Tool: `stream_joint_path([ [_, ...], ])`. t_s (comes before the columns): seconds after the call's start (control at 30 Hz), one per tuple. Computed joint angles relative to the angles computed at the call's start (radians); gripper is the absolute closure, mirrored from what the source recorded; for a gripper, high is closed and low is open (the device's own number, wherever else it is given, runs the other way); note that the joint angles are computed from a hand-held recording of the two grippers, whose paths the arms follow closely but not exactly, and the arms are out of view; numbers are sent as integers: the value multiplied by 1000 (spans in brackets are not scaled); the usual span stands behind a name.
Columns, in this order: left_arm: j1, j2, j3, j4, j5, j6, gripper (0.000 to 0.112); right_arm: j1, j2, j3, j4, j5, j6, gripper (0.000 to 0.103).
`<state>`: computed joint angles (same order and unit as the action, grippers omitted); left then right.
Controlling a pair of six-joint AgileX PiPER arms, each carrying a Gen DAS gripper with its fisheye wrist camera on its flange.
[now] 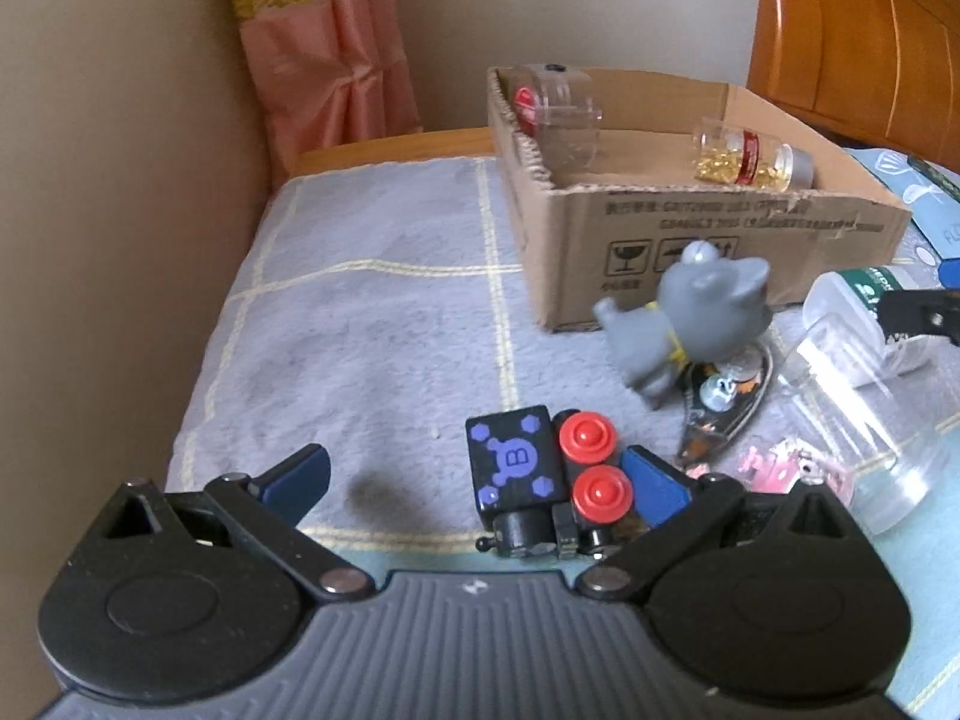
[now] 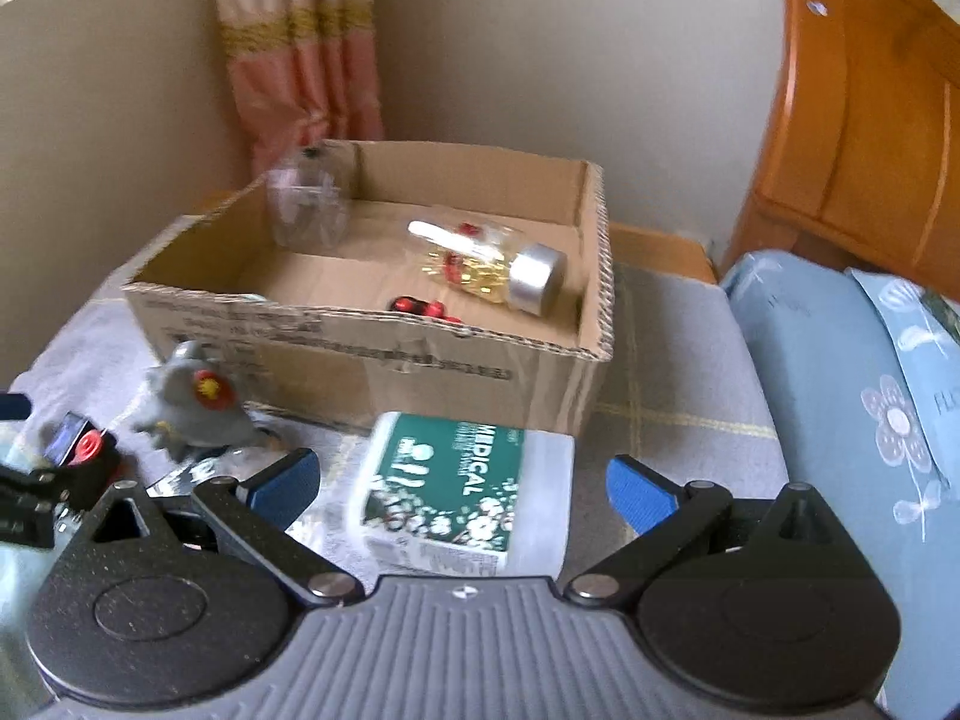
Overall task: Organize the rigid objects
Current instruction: 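Move the left tool to the black fidget cube while the right tool approaches the pink keychain, then grasp the black fidget cube with the left tool while the right tool grasps the pink keychain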
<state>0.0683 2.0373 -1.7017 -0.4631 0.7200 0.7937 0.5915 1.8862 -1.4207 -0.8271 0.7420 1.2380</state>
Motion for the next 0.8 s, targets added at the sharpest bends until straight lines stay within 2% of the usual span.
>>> stream_joint_path([
  [0.17, 12, -18, 30, -16, 1, 45, 10, 26, -51, 49, 12, -154, -112, 0],
  [0.3, 21, -22, 36, -27, 5, 55, 10, 36, -55, 48, 129, -292, -333, 3],
  [0.33, 23, -25, 43, -33, 4, 67, 10, 38, -44, 30, 176, -296, -408, 5],
  [0.4, 28, -33, 61, -45, -3, 89, 10, 48, -14, -18, 284, -277, -575, 18],
  [0.53, 44, -57, 91, -91, -6, 151, 10, 55, 52, -100, 416, -235, -777, 24],
  [0.7, 76, -59, 66, -125, 39, 150, 10, 68, 123, -186, 468, -169, -867, 31],
  [0.8, 101, -60, 52, -166, 73, 178, 10, 61, 152, -218, 520, -154, -913, 31],
])
